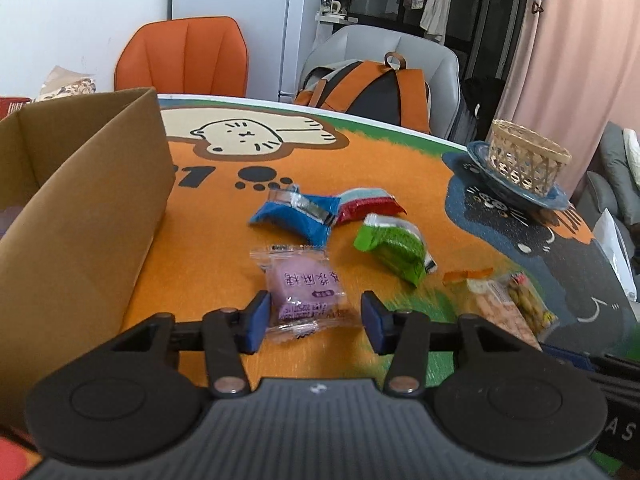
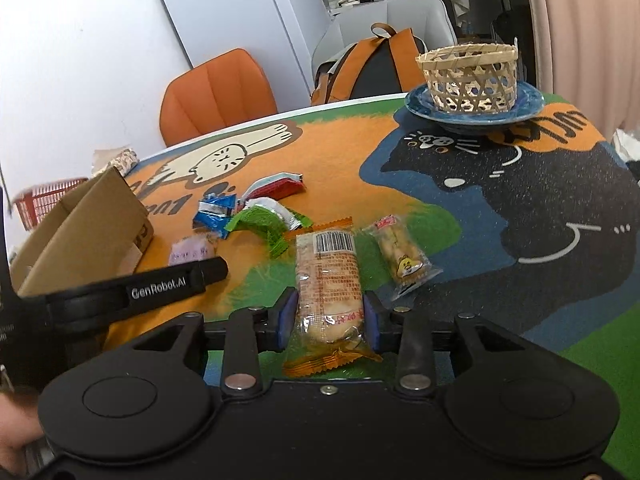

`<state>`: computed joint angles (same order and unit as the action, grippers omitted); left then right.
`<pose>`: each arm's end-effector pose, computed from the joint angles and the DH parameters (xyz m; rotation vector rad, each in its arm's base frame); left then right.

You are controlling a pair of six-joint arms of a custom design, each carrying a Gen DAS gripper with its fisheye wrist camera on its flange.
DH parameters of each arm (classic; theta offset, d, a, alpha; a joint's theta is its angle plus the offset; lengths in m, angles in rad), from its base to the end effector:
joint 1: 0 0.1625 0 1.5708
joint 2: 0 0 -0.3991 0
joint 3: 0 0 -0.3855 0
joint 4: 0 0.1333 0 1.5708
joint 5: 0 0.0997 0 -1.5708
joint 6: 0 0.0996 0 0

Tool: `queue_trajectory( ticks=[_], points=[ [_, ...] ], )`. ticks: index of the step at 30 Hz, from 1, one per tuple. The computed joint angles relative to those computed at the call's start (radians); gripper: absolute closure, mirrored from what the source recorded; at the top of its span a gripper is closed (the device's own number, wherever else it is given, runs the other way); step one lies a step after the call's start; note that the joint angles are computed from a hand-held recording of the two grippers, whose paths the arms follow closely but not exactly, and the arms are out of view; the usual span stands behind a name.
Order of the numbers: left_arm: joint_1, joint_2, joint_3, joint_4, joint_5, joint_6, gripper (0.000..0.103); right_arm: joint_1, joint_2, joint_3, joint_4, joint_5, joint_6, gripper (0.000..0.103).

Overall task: Organize snacks
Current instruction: 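Lower the left gripper onto the pink square pastry pack and grasp it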

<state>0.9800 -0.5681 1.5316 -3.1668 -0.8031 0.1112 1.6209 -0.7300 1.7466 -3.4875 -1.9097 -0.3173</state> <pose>-0.2102 -0.6768 0.0618 0.5199 2.3294 -0.9791 0.1319 -0.6300 0.1206 0.2506 -2.4666 1.1268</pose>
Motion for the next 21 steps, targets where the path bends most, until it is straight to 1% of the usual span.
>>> queue_trajectory(
  ticks=[3, 7, 15, 16, 17, 18, 19, 21],
  points=[
    [-0.010, -0.024, 0.037, -0.010, -0.002, -0.012, 0.055, 0.001, -0.010, 0.024, -0.026, 0.014, -0.001, 0.068],
    [-0.027, -0.052, 0.079, -0.037, 0.002, -0.012, 0.055, 0.000, -0.029, 0.054, -0.054, 0.040, 0.020, 0.068],
    [-0.057, -0.095, 0.140, -0.098, 0.013, -0.004, 0.056, 0.018, -0.055, 0.093, -0.098, 0.074, 0.015, 0.068],
    [-0.061, -0.101, 0.149, -0.103, 0.014, -0.004, 0.083, 0.020, -0.058, 0.097, -0.099, 0.080, 0.015, 0.068],
    [-0.062, -0.112, 0.152, -0.079, 0.011, -0.016, 0.091, 0.022, -0.060, 0.099, -0.098, 0.083, 0.017, 0.068],
    [-0.060, -0.126, 0.158, -0.054, -0.002, -0.040, 0.092, 0.024, -0.063, 0.101, -0.099, 0.084, 0.018, 0.068],
    [-0.062, -0.135, 0.166, -0.057, -0.007, -0.047, 0.092, 0.028, -0.065, 0.104, -0.099, 0.084, 0.018, 0.068],
    [-0.071, -0.141, 0.183, -0.092, 0.014, -0.025, 0.093, 0.034, -0.069, 0.109, -0.101, 0.093, 0.018, 0.068]
  ],
)
